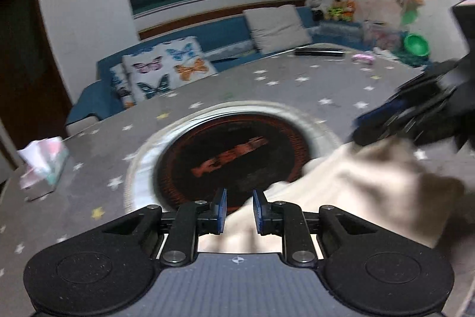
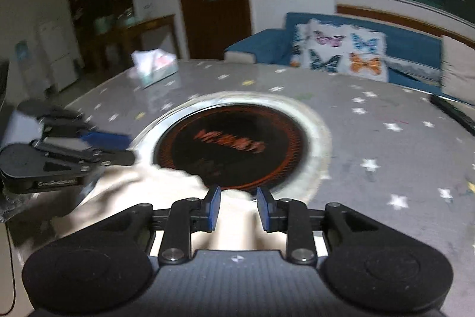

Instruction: Fold clothes

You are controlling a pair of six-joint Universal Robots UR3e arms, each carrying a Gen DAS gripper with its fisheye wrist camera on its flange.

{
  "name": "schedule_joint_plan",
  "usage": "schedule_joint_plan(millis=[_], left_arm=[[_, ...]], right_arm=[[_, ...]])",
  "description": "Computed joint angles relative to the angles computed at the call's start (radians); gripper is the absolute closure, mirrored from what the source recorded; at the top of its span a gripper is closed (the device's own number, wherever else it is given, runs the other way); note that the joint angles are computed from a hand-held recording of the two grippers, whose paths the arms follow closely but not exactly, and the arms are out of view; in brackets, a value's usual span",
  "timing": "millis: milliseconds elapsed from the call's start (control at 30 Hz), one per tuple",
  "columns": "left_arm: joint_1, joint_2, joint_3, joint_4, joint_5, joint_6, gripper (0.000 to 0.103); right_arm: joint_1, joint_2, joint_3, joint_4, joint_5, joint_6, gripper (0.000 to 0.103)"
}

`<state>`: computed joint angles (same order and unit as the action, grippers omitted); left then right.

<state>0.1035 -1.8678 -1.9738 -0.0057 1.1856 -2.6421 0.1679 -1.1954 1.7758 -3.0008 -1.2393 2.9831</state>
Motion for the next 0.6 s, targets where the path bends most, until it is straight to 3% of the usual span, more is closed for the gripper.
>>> schedule_joint_plan(millis=[300,467,600], left_arm=[[-0.109,-0.167,0.181,-0.091,0.123,-0.074,0.081],[-0.111,-0.182,0.178,-0.071,0.137,-0.071,0.081],[-0.113,-0.176,0.165,-0.06,0.144,-0.067,0.081]], right_arm=[[0.097,0.166,-0.155,0.035,-0.118,0.019,0.076],[0.119,0.155,-0.127,-0.012,-0.156,-0.003,0.077],[0.089,0.054,0.011,-0.082,-0.135,0.003,0.077]])
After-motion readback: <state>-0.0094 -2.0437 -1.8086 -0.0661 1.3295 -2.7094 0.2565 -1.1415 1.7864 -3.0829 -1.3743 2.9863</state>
